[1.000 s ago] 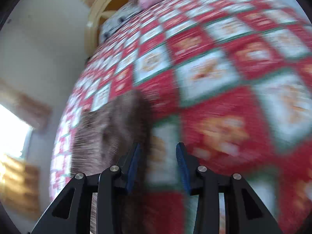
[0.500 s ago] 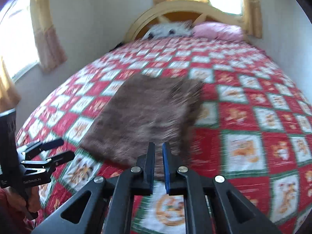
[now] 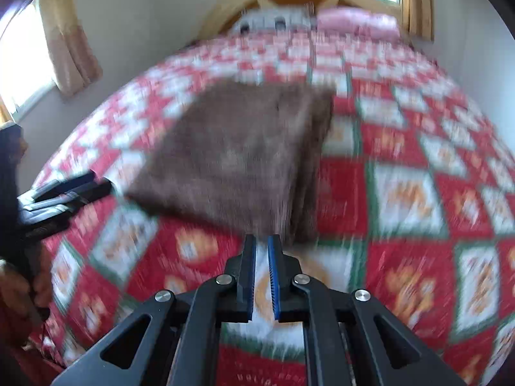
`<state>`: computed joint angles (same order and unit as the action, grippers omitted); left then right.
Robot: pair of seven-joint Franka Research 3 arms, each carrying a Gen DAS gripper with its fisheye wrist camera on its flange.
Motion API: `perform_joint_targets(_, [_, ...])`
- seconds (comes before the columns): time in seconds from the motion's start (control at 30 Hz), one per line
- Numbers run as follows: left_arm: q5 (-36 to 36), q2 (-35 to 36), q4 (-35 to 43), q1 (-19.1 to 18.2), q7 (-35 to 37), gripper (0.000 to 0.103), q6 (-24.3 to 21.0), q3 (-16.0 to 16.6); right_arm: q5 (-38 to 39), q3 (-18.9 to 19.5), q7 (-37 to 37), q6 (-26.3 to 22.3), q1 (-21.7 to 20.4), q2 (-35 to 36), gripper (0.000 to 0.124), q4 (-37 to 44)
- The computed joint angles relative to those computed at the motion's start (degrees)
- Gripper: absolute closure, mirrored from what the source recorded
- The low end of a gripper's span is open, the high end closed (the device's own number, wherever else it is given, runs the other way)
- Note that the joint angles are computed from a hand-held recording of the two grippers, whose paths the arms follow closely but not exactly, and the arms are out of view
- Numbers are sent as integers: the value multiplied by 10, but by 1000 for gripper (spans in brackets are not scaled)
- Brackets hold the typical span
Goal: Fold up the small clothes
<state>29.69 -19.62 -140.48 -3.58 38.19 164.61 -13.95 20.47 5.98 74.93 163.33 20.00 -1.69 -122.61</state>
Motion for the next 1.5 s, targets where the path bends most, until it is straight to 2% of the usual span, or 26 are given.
perform_joint_targets(0.07, [32,31,40,25,-25,31,7,-18,15,-1,-8,14,0,31,116,47])
perform_joint_targets(0.13, [65,80,100,38,-50,31,-18,-30,-52,-9,46,20,3,76,116,98])
perform_joint_targets(0.2, [82,125,150,31,-68,31,-54,-27,-136,-34,119,11,20,127,116,151])
perform_joint_targets(0.3, [93,195,214,13,-75,31,-102,-12,-233,-75,206,-42,47,184,116,202])
perform_joint_targets(0.33, [87,214,231,5,-67,31,-125,-7,-231,-71,211,-22,42,186,116,189])
perform_joint_targets(0.4, [54,229,233,-6,-41,28,-130,6,-204,-52,189,24,22,170,113,155])
perform_joint_targets(0.47, [84,222,213,-18,-81,19,-100,26,-222,-67,208,19,31,164,96,149])
perform_joint_targets(0.5, [99,220,211,-24,-98,12,-105,33,-246,-86,235,18,45,162,78,147])
perform_joint_targets(0.53, [94,219,209,-27,-95,11,-106,37,-260,-91,257,15,46,163,64,150])
perform_joint_targets(0.57, [83,218,208,-28,-86,11,-103,40,-234,-76,248,11,28,164,59,151])
perform_joint_targets(0.67, [62,214,206,-31,-62,10,-103,45,-26,23,118,14,-67,163,56,141])
perform_joint_targets(0.73, [50,215,213,-33,-44,10,-110,46,73,54,49,28,-94,156,56,130])
perform_joint_targets(0.83, [51,210,221,-36,-26,10,-121,46,162,67,-11,38,-104,138,56,117])
perform_joint_targets(0.9, [81,203,223,-35,-34,10,-110,47,228,74,-60,42,-113,130,56,119])
perform_joint_targets(0.97, [116,206,236,-34,-46,9,-109,48,251,63,-70,22,-110,135,56,141])
perform_joint_targets(1.0, [123,213,249,-35,-41,8,-114,48,240,50,-53,11,-101,143,55,157])
perform_joint_targets(1.07, [113,229,270,-34,-16,7,-115,49,235,34,-41,-10,-93,160,55,191])
perform_joint_targets(1.13, [68,248,288,-32,24,7,-110,49,219,23,-33,-39,-90,189,55,236])
perform_joint_targets(1.23, [-42,273,308,-23,96,7,-107,44,168,2,27,-73,-76,225,55,283])
perform_joint_targets(1.3, [-106,279,305,-17,128,8,-95,40,184,12,30,-72,-86,232,55,284])
perform_joint_targets(1.4, [-129,285,300,-21,130,8,-89,45,179,11,45,-56,-83,233,55,261])
perform_joint_targets(1.47, [-129,289,298,-25,129,8,-93,47,221,39,-15,-17,-102,227,55,238])
perform_joint_targets(1.5, [-135,290,294,-25,133,7,-88,47,228,41,-21,-14,-103,225,55,234])
